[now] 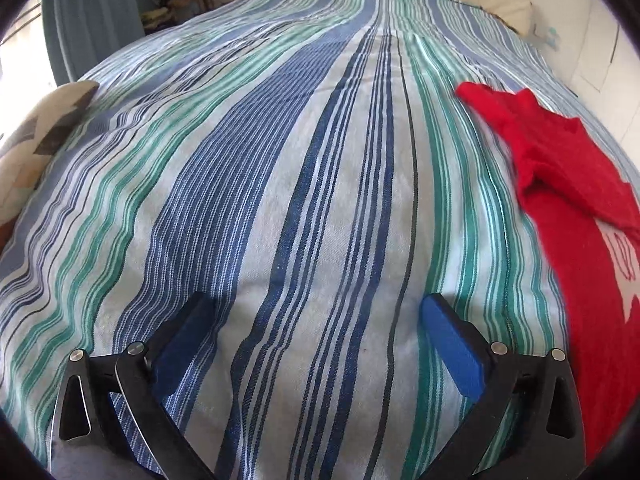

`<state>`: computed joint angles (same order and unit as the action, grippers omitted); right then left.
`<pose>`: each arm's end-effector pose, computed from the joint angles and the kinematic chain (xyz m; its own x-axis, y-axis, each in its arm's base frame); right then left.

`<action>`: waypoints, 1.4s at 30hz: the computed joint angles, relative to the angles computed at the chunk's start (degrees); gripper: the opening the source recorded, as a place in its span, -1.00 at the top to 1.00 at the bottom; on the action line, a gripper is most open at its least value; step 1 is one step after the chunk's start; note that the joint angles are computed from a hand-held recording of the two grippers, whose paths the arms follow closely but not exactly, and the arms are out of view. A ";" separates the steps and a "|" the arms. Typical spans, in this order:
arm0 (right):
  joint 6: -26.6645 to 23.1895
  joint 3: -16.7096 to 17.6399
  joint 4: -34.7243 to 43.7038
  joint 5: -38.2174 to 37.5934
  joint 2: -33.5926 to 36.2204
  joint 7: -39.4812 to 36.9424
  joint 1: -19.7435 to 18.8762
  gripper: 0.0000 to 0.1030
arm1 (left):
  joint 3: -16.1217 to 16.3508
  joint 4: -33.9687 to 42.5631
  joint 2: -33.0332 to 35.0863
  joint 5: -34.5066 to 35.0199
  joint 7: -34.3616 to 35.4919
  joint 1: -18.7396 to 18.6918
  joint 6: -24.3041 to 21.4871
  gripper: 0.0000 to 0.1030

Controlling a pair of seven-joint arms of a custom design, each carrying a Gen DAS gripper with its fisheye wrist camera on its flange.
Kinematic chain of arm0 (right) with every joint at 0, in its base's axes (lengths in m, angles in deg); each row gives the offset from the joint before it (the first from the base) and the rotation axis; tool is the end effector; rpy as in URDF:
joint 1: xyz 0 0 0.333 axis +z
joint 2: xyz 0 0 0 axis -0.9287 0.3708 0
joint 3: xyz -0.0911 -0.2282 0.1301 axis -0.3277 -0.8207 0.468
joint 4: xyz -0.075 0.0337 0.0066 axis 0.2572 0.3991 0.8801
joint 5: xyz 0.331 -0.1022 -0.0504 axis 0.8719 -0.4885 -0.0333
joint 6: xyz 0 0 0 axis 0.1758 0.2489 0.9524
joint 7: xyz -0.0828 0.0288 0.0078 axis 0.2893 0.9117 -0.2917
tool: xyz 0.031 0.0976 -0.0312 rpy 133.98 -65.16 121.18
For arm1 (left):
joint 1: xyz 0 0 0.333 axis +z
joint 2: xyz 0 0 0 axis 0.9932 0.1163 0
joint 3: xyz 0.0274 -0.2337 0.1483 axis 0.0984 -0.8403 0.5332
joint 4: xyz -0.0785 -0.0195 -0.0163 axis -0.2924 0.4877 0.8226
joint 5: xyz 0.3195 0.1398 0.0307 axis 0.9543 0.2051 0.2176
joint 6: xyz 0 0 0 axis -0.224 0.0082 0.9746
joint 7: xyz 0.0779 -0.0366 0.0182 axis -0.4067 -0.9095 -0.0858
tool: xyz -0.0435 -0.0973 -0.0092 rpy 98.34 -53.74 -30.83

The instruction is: Fold small clothes

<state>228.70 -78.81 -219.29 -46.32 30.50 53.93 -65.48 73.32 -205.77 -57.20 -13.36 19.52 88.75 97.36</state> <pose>0.4050 0.0827 0.5970 -0.0836 -0.9619 0.2604 -0.6245 -0.1530 -0.7659 0.5547 0.0151 0.4765 0.3158 -0.9484 0.0285 -0.7801 -0.2766 -0.5613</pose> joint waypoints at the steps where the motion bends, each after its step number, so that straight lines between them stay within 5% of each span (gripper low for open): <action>1: -0.27 -0.22 0.28 0.43 0.34 -0.38 0.23 -1.00 | -0.04 0.13 0.01 -0.39 0.12 -0.04 -0.04 -0.99; 42: -0.43 0.22 0.28 -0.17 0.26 0.16 -0.09 -1.00 | -0.06 0.07 -0.16 -0.11 0.02 0.01 -0.22 -0.99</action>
